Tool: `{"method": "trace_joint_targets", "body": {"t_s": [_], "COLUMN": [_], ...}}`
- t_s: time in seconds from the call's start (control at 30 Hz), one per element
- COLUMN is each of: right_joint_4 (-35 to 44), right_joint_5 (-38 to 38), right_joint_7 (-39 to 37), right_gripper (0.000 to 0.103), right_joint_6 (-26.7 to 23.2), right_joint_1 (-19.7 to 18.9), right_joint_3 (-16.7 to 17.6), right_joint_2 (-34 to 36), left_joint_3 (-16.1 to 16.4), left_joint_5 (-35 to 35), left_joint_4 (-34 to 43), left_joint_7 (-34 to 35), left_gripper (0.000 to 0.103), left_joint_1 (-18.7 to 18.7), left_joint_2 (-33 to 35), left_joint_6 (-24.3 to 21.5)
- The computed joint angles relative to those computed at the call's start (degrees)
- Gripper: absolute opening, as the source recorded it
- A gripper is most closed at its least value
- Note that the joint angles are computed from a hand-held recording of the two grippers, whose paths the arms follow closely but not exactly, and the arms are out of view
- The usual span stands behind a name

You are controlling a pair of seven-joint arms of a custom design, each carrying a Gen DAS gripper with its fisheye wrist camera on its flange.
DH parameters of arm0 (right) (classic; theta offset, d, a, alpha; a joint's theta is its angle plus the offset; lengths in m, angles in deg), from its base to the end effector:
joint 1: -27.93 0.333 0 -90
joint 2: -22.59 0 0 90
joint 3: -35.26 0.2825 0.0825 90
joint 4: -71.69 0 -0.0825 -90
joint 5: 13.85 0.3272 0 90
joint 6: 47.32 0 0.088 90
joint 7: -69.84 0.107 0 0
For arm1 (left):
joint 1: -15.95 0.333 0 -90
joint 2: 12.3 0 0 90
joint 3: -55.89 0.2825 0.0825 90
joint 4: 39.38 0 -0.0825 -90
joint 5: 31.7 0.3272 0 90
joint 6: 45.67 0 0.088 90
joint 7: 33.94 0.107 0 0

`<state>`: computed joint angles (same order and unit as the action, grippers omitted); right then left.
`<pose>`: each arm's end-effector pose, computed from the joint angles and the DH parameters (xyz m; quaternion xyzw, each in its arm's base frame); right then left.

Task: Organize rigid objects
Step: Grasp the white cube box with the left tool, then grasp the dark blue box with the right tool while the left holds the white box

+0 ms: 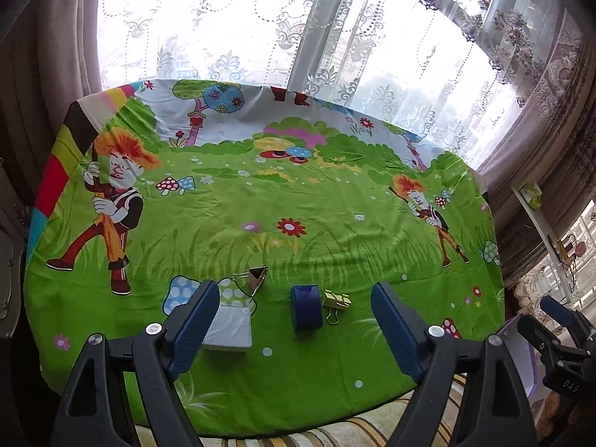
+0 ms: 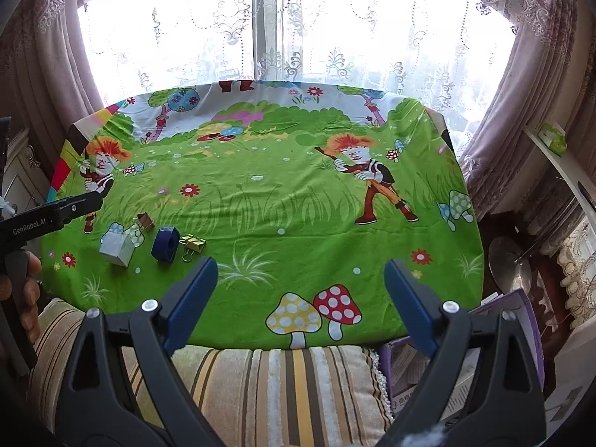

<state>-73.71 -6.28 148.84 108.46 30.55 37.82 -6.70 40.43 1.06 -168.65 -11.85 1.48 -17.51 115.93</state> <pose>0.3985 0.0332 0.5232 -0.7229 0.6011 -0.2283 0.2529 0.4227 -0.2775 0.4668 -0.7150 0.6028 -0.3161 0.1599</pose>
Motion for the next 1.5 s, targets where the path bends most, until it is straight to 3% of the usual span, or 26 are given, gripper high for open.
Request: {"method": "trace_joint_targets", "body": {"t_s": [0.3,0.63,0.87,0.9,1.07,1.3,1.5], "right_joint_4": [5.13,8.66,11.65,11.99,13.84,17.0,19.12], "right_joint_5": [-0.39,1.48,0.92,0.99,1.34,3.52,3.31], "right_joint_7": [1.46,-0.04,1.83,1.95,2.51,2.14,3.04], "right_gripper": [0.092,0.092,0.092,0.092,0.088,0.071,0.066], "right_joint_6": [0.26,-2.01,-4.5,-4.65,-4.92,-7.05,-6.56], "right_joint_1": [3.18,9.24,11.0,11.2,12.35,13.9,14.91], "right_joint_3": [1.88,2.3,2.3,2.22,2.23,2.32,2.43], "right_joint_2": [9.07,16.7,22.24,22.72,25.07,28.9,31.45], "left_joint_3": [1.57,2.46,2.44,2.59,3.29,4.07,4.01], "left_joint_5": [-3.43,-7.4,-13.88,-13.58,-11.55,-5.15,-1.32], "left_joint_4": [-2.03,-1.66,-1.36,-1.35,-2.45,-4.54,-4.8], "left_joint_7": [2.23,6.76,11.91,11.56,8.66,0.57,-3.36], "left_gripper": [0.084,0.084,0.055,0.05,0.05,0.05,0.05], "left_joint_1": [0.67,0.38,0.59,0.46,0.29,0.79,1.36], "left_joint_2": [3.99,7.31,9.86,9.92,9.4,7.44,7.08], "left_joint_6": [-0.23,-1.76,-1.59,-1.53,0.13,1.93,2.41]}}
